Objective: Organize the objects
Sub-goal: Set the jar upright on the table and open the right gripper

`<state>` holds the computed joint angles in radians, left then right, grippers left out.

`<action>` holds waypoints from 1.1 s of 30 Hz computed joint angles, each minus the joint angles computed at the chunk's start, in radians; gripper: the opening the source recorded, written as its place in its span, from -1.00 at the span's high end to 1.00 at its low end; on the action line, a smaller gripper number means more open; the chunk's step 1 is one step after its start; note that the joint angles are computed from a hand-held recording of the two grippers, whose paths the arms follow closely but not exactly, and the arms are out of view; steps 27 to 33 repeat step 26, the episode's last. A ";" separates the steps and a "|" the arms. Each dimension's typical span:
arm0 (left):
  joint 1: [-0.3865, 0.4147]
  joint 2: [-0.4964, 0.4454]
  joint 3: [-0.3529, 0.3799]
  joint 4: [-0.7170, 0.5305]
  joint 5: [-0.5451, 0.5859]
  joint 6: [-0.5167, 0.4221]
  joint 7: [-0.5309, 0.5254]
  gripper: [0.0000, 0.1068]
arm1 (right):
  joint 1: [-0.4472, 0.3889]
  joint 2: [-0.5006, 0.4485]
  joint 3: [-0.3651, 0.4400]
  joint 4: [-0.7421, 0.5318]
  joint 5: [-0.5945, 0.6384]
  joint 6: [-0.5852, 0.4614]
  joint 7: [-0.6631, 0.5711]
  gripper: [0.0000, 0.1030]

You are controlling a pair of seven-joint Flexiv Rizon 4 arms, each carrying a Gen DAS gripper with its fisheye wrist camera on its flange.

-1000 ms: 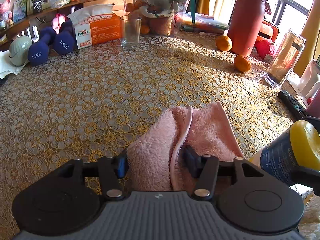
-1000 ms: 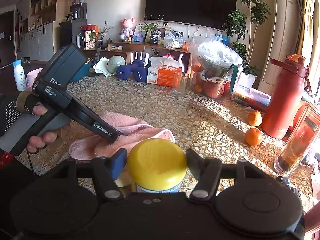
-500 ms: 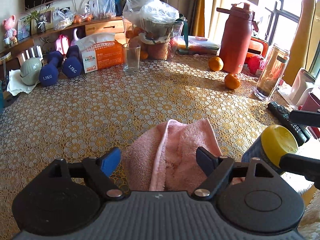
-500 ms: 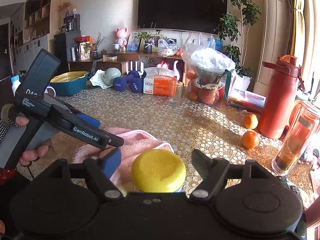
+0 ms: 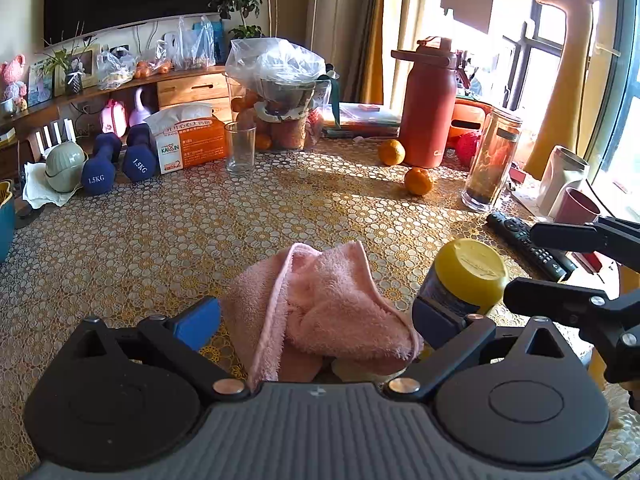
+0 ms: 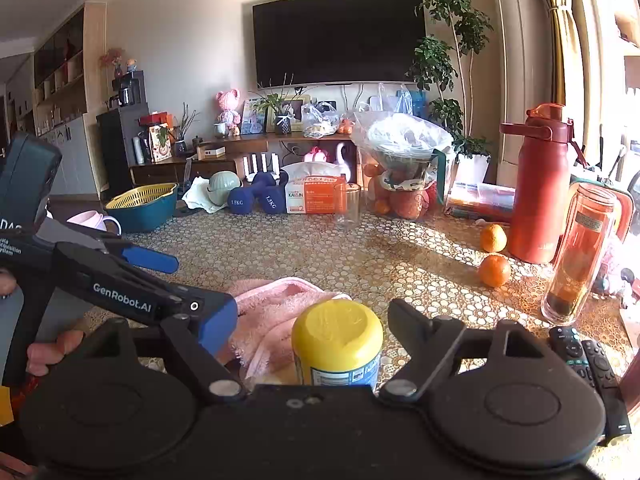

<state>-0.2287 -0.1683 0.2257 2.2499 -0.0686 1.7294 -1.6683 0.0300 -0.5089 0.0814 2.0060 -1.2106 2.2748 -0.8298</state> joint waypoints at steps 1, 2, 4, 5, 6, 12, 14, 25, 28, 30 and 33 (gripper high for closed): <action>0.011 0.008 -0.016 0.011 -0.004 0.006 0.000 -0.92 | 0.001 0.004 0.001 0.010 0.015 0.002 -0.005 -0.60; 0.019 0.016 -0.029 0.021 -0.007 0.011 0.002 -0.92 | -0.001 0.007 0.003 0.018 0.025 0.006 -0.007 -0.61; 0.050 0.031 -0.073 0.043 -0.019 0.025 0.010 -0.92 | -0.004 0.015 0.006 0.033 0.041 0.012 -0.010 -0.61; 0.048 0.036 -0.075 0.050 -0.022 0.031 0.011 -0.92 | -0.004 0.018 0.007 0.040 0.053 0.013 -0.015 -0.61; 0.061 0.044 -0.093 0.060 -0.028 0.034 0.016 -0.92 | -0.006 0.021 0.009 0.048 0.064 0.015 -0.018 -0.61; 0.009 0.055 -0.064 0.082 -0.062 0.051 0.029 -0.92 | -0.016 0.036 0.017 0.079 0.093 0.019 -0.028 -0.62; -0.045 0.049 -0.012 0.075 -0.065 0.048 0.028 -0.92 | -0.017 0.038 0.019 0.088 0.103 0.020 -0.033 -0.62; -0.243 0.017 0.165 0.051 -0.076 0.046 0.046 -0.92 | -0.021 0.046 0.033 0.120 0.138 0.021 -0.042 -0.62; -0.235 0.019 0.156 0.053 -0.079 0.046 0.051 -0.92 | -0.022 0.045 0.034 0.121 0.140 0.021 -0.041 -0.62; -0.235 0.019 0.156 0.053 -0.079 0.046 0.051 -0.92 | -0.022 0.045 0.034 0.121 0.140 0.021 -0.041 -0.62; -0.235 0.019 0.156 0.053 -0.079 0.046 0.051 -0.92 | -0.022 0.045 0.034 0.121 0.140 0.021 -0.041 -0.62</action>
